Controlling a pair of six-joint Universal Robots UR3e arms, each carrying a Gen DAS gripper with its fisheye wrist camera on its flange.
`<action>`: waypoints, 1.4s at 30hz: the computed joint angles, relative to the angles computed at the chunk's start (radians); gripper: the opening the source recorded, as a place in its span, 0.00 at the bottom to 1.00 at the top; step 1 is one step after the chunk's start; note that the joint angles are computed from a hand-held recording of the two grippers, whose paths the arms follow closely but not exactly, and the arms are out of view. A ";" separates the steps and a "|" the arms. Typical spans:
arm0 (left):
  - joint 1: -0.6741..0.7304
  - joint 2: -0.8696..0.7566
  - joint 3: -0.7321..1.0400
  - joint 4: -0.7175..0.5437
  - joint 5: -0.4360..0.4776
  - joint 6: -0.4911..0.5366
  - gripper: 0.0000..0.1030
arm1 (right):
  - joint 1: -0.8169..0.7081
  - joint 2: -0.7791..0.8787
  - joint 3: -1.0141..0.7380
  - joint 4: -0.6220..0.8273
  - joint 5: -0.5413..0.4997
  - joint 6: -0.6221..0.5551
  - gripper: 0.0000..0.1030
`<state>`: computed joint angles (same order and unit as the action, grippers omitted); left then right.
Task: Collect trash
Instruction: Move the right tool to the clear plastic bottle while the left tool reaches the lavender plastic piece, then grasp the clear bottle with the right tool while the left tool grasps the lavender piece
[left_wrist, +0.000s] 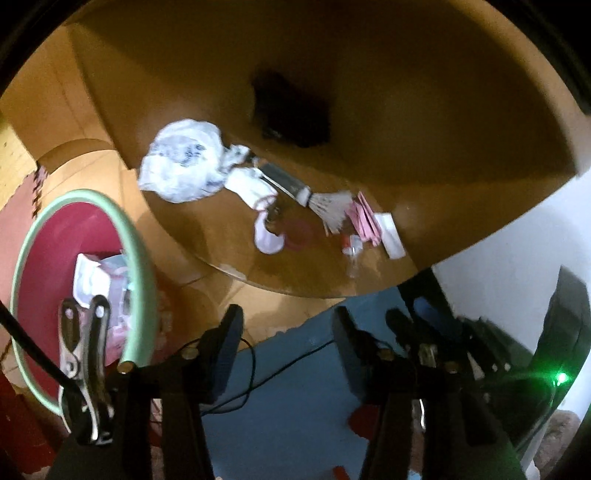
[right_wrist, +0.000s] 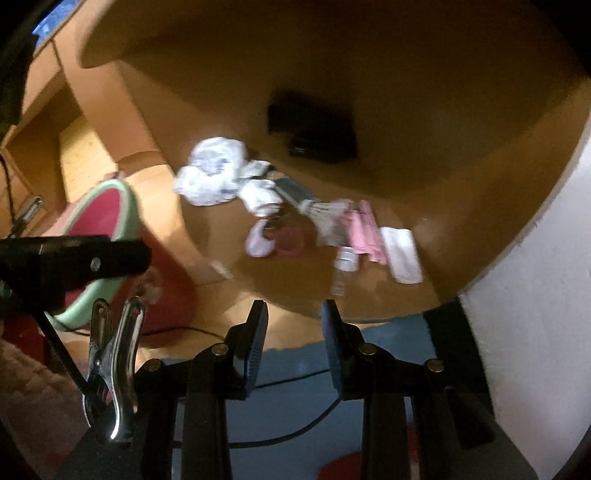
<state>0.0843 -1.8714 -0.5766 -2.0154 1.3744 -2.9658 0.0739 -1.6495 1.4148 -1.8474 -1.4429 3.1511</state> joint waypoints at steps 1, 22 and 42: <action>-0.025 -0.007 -0.026 0.027 0.013 -0.010 0.45 | -0.008 0.003 0.019 -0.018 -0.006 -0.001 0.30; -0.099 -0.222 -0.336 0.491 0.099 -0.059 0.45 | -0.077 0.174 0.192 -0.243 -0.026 0.023 0.30; -0.027 -0.333 -0.351 0.640 0.065 -0.064 0.46 | -0.089 0.337 0.123 -0.283 0.034 0.134 0.36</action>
<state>0.0577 -2.2046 -0.9275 -1.3753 1.4398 -3.0293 -0.0150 -1.3123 1.5374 -2.1299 -1.4088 3.2853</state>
